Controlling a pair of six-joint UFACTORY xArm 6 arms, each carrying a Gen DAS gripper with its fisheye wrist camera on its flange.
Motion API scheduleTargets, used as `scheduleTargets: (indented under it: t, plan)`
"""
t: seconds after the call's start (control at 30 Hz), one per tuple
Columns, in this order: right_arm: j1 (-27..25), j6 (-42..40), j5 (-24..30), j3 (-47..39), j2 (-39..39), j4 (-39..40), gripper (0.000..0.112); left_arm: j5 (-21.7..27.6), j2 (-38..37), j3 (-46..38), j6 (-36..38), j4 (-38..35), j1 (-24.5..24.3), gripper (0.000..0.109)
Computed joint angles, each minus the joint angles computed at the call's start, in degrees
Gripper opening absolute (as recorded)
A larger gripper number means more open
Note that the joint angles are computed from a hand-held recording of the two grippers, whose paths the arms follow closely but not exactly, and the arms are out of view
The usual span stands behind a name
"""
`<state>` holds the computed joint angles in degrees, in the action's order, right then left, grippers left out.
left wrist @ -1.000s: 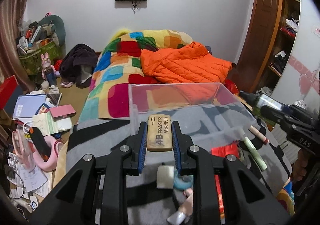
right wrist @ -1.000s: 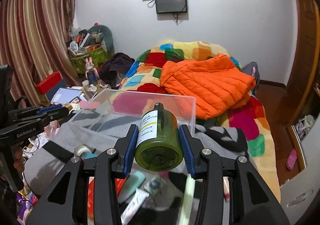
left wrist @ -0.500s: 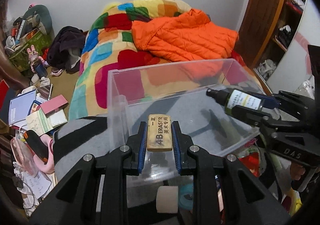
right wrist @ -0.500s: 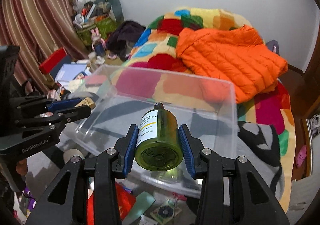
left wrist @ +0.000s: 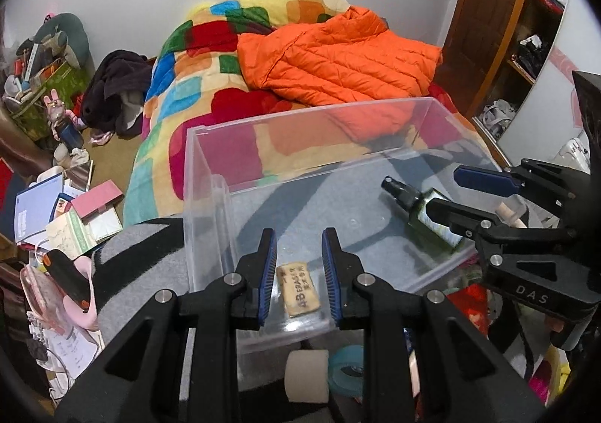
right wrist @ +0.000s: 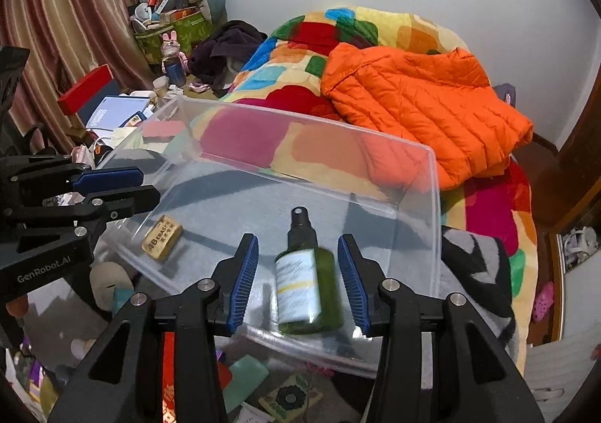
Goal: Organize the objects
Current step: 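Carry eraser and green bottle into the clear box and open both tools, then grasp the red tea packet with the left tool while the right tool grasps the lipstick tube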
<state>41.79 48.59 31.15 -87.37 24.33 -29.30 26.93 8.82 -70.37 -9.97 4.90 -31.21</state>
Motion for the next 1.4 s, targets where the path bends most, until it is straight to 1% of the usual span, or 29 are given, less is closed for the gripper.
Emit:
scheduleTargets:
  t: [0.07, 0.13, 0.2, 0.27, 0.37, 0.43, 0.5, 0.57, 0.63, 0.67, 0.7, 0.87, 1.0, 1.1, 1.17, 1.27, 1.33, 1.4]
  plan:
    - [0.0, 1.1, -0.7, 1.6, -1.5, -1.2, 0.046, -0.6, -1.5, 1.3, -0.9, 1.1, -0.2, 0.027]
    - [0.1, 2.9, -1.5, 3.8, -3.4, -3.1, 0.048, -1.5, -3.3, 2.9, -2.6, 3.0, -0.5, 0.037]
    - [0.2, 5.9, -2.0, 6.2, -5.7, -6.2, 0.05, -3.6, -6.0, 5.8, -6.0, 6.5, -0.9, 0.056]
    - [0.0, 9.3, -2.9, 9.5, -8.8, -9.5, 0.054, -5.7, -8.7, 8.4, -8.9, 9.8, -1.3, 0.068]
    - [-0.6, 14.6, -4.1, 14.3, -13.7, -14.4, 0.059, -7.2, -12.0, 11.4, -12.1, 14.2, -2.1, 0.069]
    - [-1.0, 19.1, -4.0, 17.6, -17.4, -18.6, 0.062, -7.4, -13.7, 12.9, -13.7, 15.6, -2.8, 0.069]
    - [-1.0, 22.8, -2.5, 19.8, -20.2, -22.3, 0.065, -7.4, -14.8, 13.9, -15.0, 16.3, -3.5, 0.07]
    - [-0.7, 25.1, 0.1, 21.9, -22.8, -25.4, 0.067, -7.3, -16.2, 15.3, -18.2, 19.3, -4.3, 0.07]
    - [-0.5, 26.5, 2.5, 24.2, -25.0, -27.1, 0.068, -7.3, -17.3, 16.7, -21.5, 22.5, -5.3, 0.082]
    - [-0.5, 26.7, 3.2, 25.2, -25.7, -27.3, 0.068, -7.6, -18.0, 17.8, -24.2, 24.7, -5.9, 0.091]
    - [-0.7, 26.7, 3.6, 26.4, -26.4, -26.9, 0.068, -8.1, -18.4, 18.5, -25.7, 25.9, -6.2, 0.093]
    - [-2.4, 26.5, 2.9, 32.1, -27.9, -24.0, 0.067, -7.9, -19.3, 21.7, -28.3, 27.3, -9.5, 0.093]
    - [-3.4, 26.6, 2.1, 34.8, -27.4, -23.0, 0.067, -7.4, -19.0, 23.3, -27.1, 23.8, -11.4, 0.093]
    - [-4.3, 26.6, 1.0, 35.8, -26.5, -22.7, 0.066, -7.3, -18.6, 24.2, -27.9, 22.3, -12.2, 0.093]
    - [-5.1, 25.6, -0.4, 36.0, -25.6, -21.6, 0.06, -7.2, -18.1, 24.7, -27.6, 20.4, -12.7, 0.093]
    - [-6.5, 22.2, -3.1, 36.0, -24.0, -17.8, 0.048, -6.9, -17.1, 24.8, -24.6, 16.2, -13.3, 0.093]
    - [-7.2, 19.6, -5.2, 35.8, -22.7, -15.0, 0.044, -7.3, -16.7, 25.0, -24.2, 15.5, -13.6, 0.093]
    - [-7.3, 18.2, -6.1, 35.6, -21.8, -13.4, 0.039, -8.9, -16.3, 25.6, -23.6, 14.6, -13.6, 0.093]
